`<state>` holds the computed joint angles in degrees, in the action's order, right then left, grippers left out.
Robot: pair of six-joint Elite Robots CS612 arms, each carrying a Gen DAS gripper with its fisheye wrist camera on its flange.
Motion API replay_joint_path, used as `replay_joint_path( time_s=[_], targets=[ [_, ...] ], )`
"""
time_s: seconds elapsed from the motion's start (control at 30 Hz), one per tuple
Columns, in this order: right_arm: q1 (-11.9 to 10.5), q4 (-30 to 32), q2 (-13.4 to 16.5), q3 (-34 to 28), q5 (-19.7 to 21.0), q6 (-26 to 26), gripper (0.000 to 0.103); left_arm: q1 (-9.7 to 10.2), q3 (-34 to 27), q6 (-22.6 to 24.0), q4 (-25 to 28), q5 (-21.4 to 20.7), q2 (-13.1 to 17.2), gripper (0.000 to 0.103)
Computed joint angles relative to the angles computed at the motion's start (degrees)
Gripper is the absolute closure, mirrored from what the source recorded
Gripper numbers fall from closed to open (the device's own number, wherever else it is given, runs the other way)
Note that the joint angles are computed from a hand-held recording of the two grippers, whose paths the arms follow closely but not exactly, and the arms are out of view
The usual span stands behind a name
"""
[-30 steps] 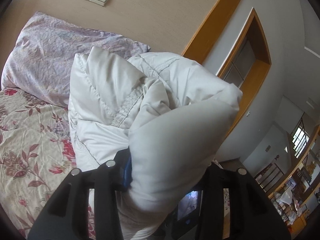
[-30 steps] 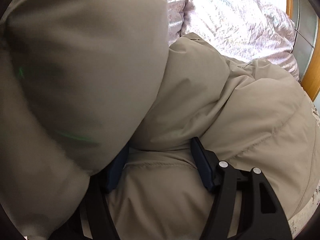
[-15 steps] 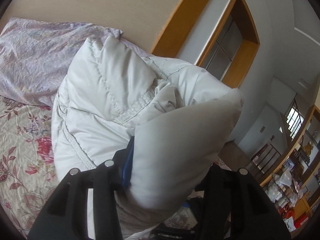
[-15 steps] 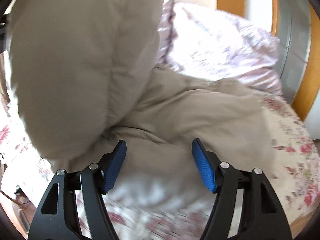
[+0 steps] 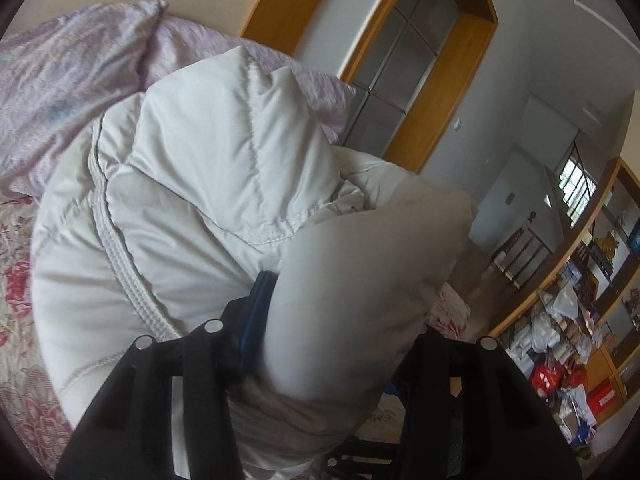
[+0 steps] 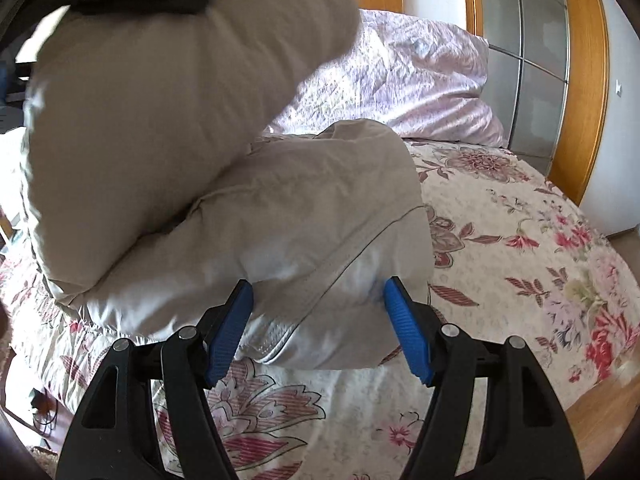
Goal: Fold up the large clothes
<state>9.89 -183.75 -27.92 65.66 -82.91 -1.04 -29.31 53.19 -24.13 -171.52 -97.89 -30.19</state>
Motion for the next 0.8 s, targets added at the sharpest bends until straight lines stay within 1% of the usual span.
replay_joint_path(
  time_s=[0.1, 0.3, 0.37, 0.53, 0.6, 0.63, 0.7, 0.73, 0.8],
  targets=[
    [-0.42, -1.50, 0.35, 0.41, 1.14, 0.95, 0.034, -0.35, -4.14, 1.02, 4.44, -2.33, 2.25, 0.057],
    [-0.91, -3.92, 0.87, 1.01, 2.49, 2.50, 0.033, -1.13, -10.80, 4.02, 11.09, -3.52, 5.71, 0.056],
    [-1.15, -4.70, 1.16, 0.94, 3.08, 3.40, 0.033, -1.10, -12.62, 4.42, 12.64, -4.45, 6.67, 0.056],
    [-1.23, -6.16, 1.49, 1.06, 3.25, 5.49, 0.033, -0.70, -20.03, 4.24, 18.22, -8.01, 10.55, 0.055],
    [-1.22, -6.10, 1.51, 0.98, 3.19, 5.82, 0.033, -0.99, -20.77, 5.59, 19.86, -6.50, 10.64, 0.054],
    [-1.27, -6.10, 1.57, 0.89, 3.22, 5.83, 0.033, -1.00, -20.38, 5.84, 19.80, -6.21, 10.33, 0.051],
    [-1.17, -6.15, 1.58, 0.93, 2.89, 5.76, 0.033, -0.91, -19.28, 5.89, 18.84, -7.45, 9.50, 0.036],
    [-1.10, -6.19, 1.57, 0.96, 2.63, 5.59, 0.033, -0.87, -18.42, 5.82, 18.22, -7.82, 8.89, 0.034],
    [-1.04, -6.11, 1.60, 0.94, 2.42, 5.42, 0.032, -0.63, -16.51, 5.45, 16.13, -9.26, 7.57, 0.024]
  ],
)
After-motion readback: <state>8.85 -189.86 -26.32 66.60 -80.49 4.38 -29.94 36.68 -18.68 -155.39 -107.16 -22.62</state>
